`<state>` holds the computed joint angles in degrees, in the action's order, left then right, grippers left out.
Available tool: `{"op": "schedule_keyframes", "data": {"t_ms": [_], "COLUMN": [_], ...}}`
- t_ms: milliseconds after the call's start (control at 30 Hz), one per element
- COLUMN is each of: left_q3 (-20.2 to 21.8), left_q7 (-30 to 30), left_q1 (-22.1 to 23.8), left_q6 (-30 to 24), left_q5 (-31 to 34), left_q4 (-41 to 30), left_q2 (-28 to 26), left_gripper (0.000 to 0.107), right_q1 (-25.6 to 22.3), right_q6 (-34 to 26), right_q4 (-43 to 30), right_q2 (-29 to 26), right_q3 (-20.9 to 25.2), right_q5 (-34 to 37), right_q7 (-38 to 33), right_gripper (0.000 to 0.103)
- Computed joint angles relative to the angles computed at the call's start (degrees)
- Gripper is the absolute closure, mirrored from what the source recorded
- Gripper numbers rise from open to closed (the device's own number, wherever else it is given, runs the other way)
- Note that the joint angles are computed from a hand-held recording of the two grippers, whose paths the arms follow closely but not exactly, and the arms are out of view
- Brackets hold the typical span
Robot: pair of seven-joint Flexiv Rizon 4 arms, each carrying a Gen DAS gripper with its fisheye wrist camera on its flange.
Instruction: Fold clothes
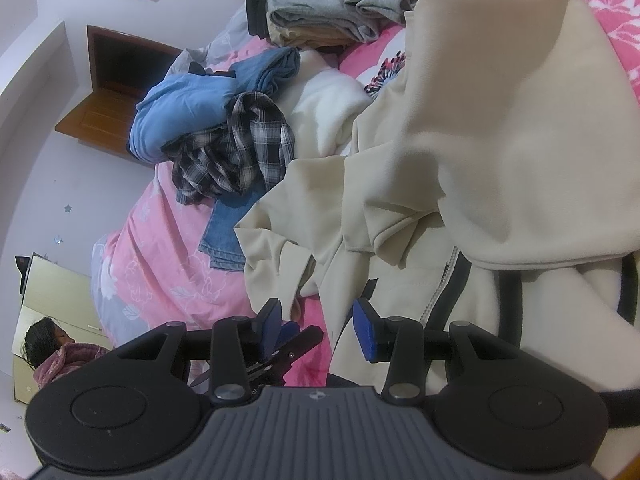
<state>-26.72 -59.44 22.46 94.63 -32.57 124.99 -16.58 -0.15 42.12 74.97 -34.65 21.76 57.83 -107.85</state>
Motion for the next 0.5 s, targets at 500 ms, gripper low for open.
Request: {"op": "schedule_keyframes", "data": {"t_ms": [500], "left_q3": [-3.5], "left_q7": [-0.2], "left_q1": [4.6], "left_q6": [3.0], "left_q5": [9.7], "left_q4": [-3.5], "left_q2": [-4.1], "left_gripper": [0.052], "right_q1": [0.0], "right_q6": [1.0], "right_q4": [0.3], "right_q2": [0.1], "right_q3": [-0.2], "right_q5": [0.3], "right_q7": [-0.7], "right_gripper": [0.06]}}
